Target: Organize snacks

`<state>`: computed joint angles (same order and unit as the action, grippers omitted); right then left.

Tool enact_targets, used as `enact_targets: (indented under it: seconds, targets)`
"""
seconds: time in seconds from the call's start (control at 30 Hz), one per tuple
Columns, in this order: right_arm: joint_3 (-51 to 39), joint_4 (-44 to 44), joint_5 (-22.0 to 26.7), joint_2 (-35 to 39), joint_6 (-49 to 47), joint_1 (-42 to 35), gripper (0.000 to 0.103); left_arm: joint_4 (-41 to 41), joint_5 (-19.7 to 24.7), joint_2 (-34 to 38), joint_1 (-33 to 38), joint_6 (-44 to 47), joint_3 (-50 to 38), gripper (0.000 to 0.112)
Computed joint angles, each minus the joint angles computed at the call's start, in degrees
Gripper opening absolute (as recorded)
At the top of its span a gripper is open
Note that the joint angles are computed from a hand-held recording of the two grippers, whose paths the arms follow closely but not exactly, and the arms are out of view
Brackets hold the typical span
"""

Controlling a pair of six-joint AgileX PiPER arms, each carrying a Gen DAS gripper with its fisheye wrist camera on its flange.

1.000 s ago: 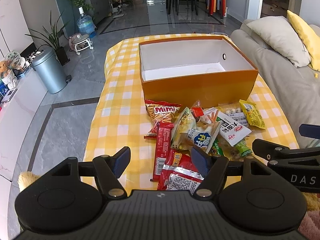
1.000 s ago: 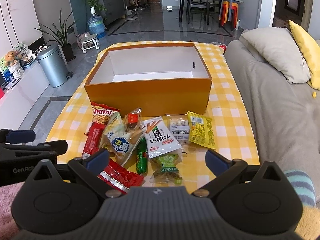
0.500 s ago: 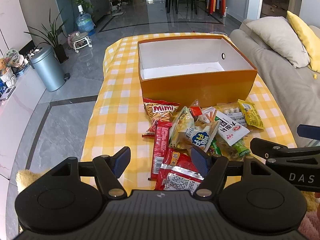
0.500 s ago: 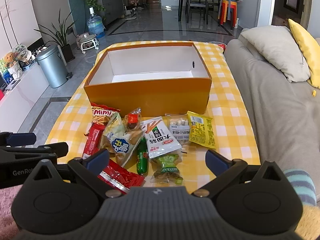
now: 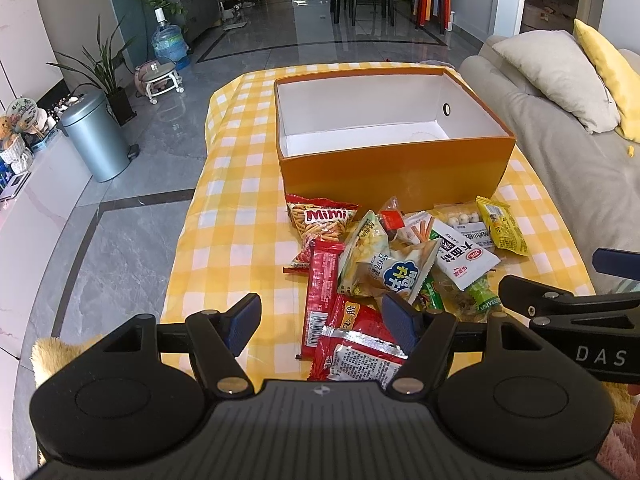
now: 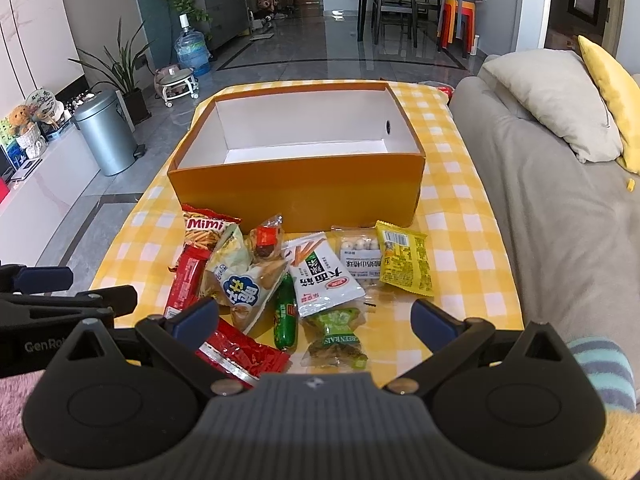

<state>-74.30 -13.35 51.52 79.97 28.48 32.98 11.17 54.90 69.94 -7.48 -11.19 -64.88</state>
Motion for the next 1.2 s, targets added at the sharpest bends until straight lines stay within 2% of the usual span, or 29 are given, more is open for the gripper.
enact_targets:
  seconds: [0.87, 1.03, 1.1, 1.2]
  targets:
    - [-0.6, 0.9, 0.4, 0.8, -0.4, -0.6, 0.099, -2.1, -0.4, 0.5, 1.4, 2.2, -0.6, 0.081]
    - [-0.1, 3.6, -0.6, 1.1, -2.3, -1.8, 0.099, -4.8, -0.6, 1.1, 3.0, 5.1, -1.0, 0.075]
    - [0.3, 5.3, -1.3, 1.2, -3.9, -2.7, 0.097, -7.3, -0.7, 1.6, 4.2, 7.7, -1.3, 0.073]
    - [0.2, 8.7, -1.9, 2.3, -7.7, -4.3, 0.086, -12.0, -0.8, 3.0, 6.6, 12.2, -2.1, 0.067]
